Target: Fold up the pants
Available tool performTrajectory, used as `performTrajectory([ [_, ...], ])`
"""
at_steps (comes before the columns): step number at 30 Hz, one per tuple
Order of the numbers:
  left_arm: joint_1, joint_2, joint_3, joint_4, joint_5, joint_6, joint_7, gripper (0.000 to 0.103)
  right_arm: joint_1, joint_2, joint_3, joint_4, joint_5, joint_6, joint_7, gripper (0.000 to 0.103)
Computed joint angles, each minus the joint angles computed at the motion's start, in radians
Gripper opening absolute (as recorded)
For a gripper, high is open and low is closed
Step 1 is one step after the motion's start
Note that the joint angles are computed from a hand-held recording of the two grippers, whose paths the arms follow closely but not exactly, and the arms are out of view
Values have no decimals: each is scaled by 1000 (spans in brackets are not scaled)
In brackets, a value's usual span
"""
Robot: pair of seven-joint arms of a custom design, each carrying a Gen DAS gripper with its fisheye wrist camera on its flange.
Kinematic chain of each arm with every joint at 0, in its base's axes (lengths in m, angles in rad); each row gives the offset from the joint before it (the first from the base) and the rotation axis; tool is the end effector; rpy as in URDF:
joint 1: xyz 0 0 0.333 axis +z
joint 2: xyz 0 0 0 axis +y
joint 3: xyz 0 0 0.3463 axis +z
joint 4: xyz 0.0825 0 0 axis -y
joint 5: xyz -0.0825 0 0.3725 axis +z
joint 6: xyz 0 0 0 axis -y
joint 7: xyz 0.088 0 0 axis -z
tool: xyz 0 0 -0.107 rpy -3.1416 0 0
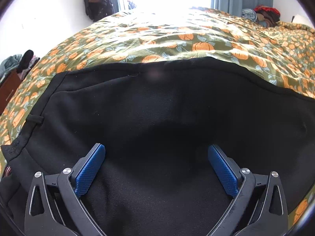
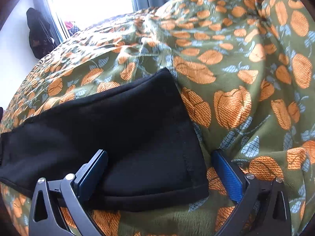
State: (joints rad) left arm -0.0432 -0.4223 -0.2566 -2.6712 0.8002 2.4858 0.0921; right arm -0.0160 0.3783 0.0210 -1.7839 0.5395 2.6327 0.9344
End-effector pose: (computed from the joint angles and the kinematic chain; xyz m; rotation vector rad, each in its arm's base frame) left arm 0.3678 -0.1182 0.4233 -2.1995 1.1788 -0.3109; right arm 0.6848 -0.0110 0.4267 -2.0220 1.6107 -0.3148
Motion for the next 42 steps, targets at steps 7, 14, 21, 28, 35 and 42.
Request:
performTrajectory([
  [7, -5, 15, -11, 17, 1, -39, -5, 103, 3, 12, -3, 20, -26, 1, 15, 103],
  [14, -25, 35, -6, 38, -5, -85, 2, 103, 3, 12, -1, 17, -25, 5, 16, 103],
  [21, -31, 33, -1, 34, 8, -84, -12, 103, 4, 12, 0, 14, -25, 8, 16, 103],
  [28, -29, 22, 3, 23, 13, -65, -19, 103, 4, 11, 0, 12, -25, 9, 15, 103],
  [35, -20, 12, -1, 8, 35, -41, -45, 102, 21, 12, -9, 5, -64, 37, 47, 103],
  [42, -13, 7, -4, 0, 47, -24, -60, 103, -6, 63, -24, 136, -90, -152, 27, 103],
])
